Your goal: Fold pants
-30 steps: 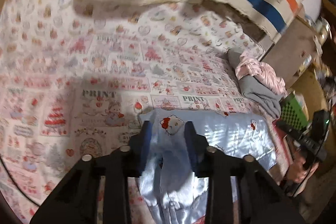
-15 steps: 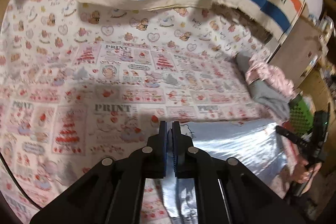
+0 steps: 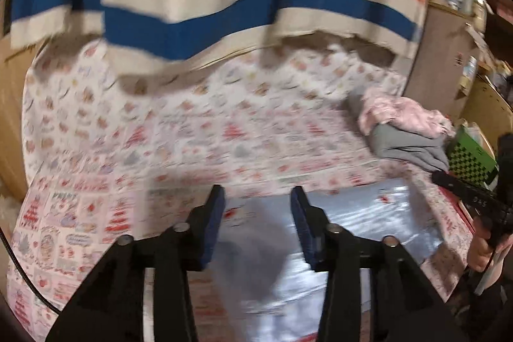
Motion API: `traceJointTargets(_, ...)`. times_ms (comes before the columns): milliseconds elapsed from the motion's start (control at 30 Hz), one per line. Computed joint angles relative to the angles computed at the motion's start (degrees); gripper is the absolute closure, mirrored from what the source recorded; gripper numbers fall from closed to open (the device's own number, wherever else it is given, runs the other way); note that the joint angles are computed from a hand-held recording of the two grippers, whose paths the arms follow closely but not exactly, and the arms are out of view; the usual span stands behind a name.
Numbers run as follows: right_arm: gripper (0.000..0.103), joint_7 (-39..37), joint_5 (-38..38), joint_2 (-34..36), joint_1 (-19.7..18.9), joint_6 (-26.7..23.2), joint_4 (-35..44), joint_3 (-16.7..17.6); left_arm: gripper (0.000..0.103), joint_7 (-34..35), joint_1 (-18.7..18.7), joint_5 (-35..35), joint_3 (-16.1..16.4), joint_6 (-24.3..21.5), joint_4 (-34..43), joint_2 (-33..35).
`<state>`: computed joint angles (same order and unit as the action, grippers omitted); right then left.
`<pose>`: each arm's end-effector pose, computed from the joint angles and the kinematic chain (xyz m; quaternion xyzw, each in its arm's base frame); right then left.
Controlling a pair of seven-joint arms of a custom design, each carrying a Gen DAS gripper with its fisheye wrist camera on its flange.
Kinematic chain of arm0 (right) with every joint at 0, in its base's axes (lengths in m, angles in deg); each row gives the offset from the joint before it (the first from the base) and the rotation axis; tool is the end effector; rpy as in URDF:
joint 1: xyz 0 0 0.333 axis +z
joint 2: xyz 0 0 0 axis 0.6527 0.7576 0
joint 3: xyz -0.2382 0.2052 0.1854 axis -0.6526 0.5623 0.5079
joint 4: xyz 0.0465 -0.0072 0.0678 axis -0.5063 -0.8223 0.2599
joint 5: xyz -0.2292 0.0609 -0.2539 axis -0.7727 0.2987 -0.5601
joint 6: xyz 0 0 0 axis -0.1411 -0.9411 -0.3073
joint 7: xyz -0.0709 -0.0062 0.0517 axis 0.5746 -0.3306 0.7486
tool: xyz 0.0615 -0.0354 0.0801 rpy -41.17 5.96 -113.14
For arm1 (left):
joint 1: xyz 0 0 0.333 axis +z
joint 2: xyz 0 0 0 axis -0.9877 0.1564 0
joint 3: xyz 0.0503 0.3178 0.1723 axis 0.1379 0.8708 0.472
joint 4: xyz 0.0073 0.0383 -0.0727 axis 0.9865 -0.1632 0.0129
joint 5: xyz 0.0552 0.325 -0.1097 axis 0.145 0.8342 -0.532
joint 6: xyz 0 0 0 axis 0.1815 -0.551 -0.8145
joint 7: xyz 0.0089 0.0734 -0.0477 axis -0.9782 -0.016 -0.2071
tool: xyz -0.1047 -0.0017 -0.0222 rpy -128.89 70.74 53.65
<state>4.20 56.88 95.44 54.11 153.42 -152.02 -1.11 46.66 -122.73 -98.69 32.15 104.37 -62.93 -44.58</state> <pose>0.6871 0.2976 0.4798 -0.7453 0.5062 -0.1283 0.4144 0.5841 -0.0975 0.4750 -0.6904 0.5615 -0.3498 0.2928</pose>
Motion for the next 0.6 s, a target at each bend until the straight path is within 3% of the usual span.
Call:
traceJointTargets(33,0.096,0.0,-0.2,0.2,0.6,-0.6,0.7,0.3,0.072,-2.5,-2.9,2.1,3.0,-1.1,1.0,1.1)
traceJointTargets(67,0.096,1.0,-0.5,0.4,1.8,-1.2,1.3,-0.5,0.074,-3.0,-6.8,0.8,6.8,-3.1,2.6,3.0)
traceJointTargets(100,0.096,2.4,-0.8,0.9,3.1,-2.3,2.4,-1.5,0.074,-3.2,-8.8,-1.4,8.5,-5.0,4.2,4.8)
traceJointTargets(133,0.096,3.5,-0.8,2.1,3.8,-4.6,4.4,-1.6,0.074,-4.9,-8.8,-1.8,8.2,-6.3,5.4,5.8)
traceJointTargets(200,0.096,4.2,0.0,3.8,4.2,-7.6,7.0,-0.9,0.074,-7.8,-5.8,-2.5,4.1,-6.9,7.2,7.0)
traceJointTargets(300,0.096,4.3,1.0,6.0,4.9,-10.1,9.4,-0.4,0.079,-12.0,-6.9,-0.6,5.6,-11.1,10.2,10.1)
traceJointTargets(400,0.096,6.8,-0.7,8.3,7.1,-15.2,13.4,-3.5,0.079,-16.5,-9.3,2.0,9.9,-15.7,11.7,12.4)
traceJointTargets(467,0.096,8.4,-0.8,9.5,7.3,-17.3,15.3,-4.6,0.079,-18.7,-9.1,3.3,10.8,-18.0,11.9,12.9)
traceJointTargets(533,0.096,10.0,-0.7,9.5,7.2,-16.9,15.0,-5.5,0.082,-21.5,-9.0,4.1,11.7,-19.0,11.2,13.2)
traceJointTargets(600,0.096,12.6,-1.5,9.2,7.6,-15.5,14.2,-7.4,0.088,-22.5,-7.5,4.7,10.5,-18.0,9.9,12.4)
